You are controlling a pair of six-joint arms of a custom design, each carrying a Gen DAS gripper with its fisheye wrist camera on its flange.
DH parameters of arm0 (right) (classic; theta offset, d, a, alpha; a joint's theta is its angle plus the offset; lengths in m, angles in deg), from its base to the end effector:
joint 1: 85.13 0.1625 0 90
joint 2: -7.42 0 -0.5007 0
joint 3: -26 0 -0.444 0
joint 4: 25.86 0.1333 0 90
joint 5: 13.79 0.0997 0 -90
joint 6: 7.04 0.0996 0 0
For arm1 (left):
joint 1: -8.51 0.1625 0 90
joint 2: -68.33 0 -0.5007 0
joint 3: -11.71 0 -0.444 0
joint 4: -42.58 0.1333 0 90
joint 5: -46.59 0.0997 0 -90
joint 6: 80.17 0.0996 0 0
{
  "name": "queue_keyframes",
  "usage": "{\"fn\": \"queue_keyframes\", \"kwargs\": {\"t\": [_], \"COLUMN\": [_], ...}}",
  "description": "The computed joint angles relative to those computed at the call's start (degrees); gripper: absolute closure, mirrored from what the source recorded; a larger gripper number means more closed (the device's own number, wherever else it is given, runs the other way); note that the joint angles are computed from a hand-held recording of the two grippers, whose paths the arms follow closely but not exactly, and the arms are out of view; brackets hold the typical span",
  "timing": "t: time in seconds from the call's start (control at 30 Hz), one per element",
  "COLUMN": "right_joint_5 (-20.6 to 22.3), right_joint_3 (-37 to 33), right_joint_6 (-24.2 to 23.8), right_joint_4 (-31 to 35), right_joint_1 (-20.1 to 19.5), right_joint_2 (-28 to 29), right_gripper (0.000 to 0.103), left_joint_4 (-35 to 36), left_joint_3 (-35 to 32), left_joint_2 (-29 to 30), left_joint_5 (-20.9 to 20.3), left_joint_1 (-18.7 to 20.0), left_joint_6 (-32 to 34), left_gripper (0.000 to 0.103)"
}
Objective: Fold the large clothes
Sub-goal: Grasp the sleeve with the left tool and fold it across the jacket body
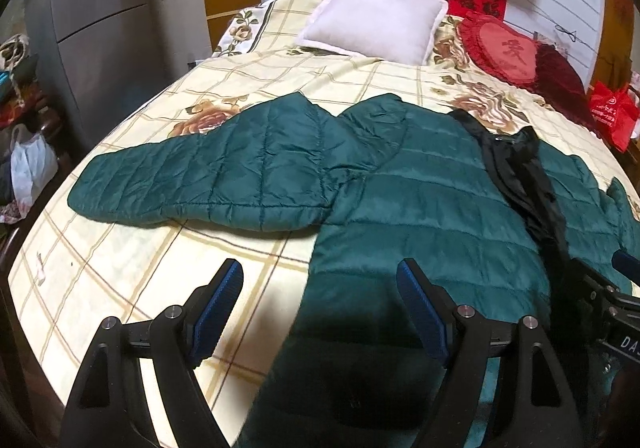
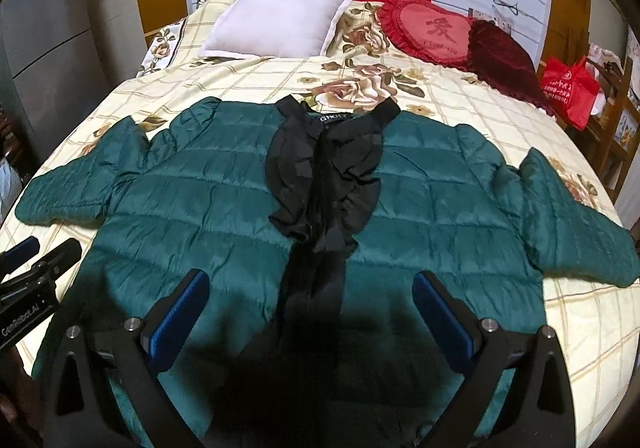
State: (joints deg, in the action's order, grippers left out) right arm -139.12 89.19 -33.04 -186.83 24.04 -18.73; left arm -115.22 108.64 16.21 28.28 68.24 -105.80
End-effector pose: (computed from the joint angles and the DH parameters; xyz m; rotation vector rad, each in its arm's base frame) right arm 0.3775 -0.8554 0.1039 0.7099 -2.3167 0.6887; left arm -0.1694 -0.7422 0.2549 -0.2106 1.9910 -1.0266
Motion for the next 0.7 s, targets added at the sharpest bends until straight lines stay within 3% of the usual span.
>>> {"fn": "queue_keyframes", "kwargs": {"t": [0.37,0.53,0.7], "right_joint_5": [0.7,0.9,0.9], "right_joint_3": [-6.7,-8.2,-8.9], "right_joint_6": [0.3,-0.5,-0.8], "right_joint_4": [4.9,6.0,6.6], "right_joint_1": [-0.4,-0.2,-0.2], "right_joint_2": [4.1,5.2,5.6], "right_gripper": [0.000,0.000,0.000], "left_joint_4": [0.4,2.9,7.7], "left_joint_3": [-1.8,-1.2,0.4], "left_joint_2": [-0.1,-2.1,-6.6], "left_joint_5": [0.8,1.2,-0.6], "left_joint_1": [2.2,3.5,5.8], "left_joint_6": [0.9,-1.9,-10.0], "left_gripper": [0.039,0.038,0.039]}}
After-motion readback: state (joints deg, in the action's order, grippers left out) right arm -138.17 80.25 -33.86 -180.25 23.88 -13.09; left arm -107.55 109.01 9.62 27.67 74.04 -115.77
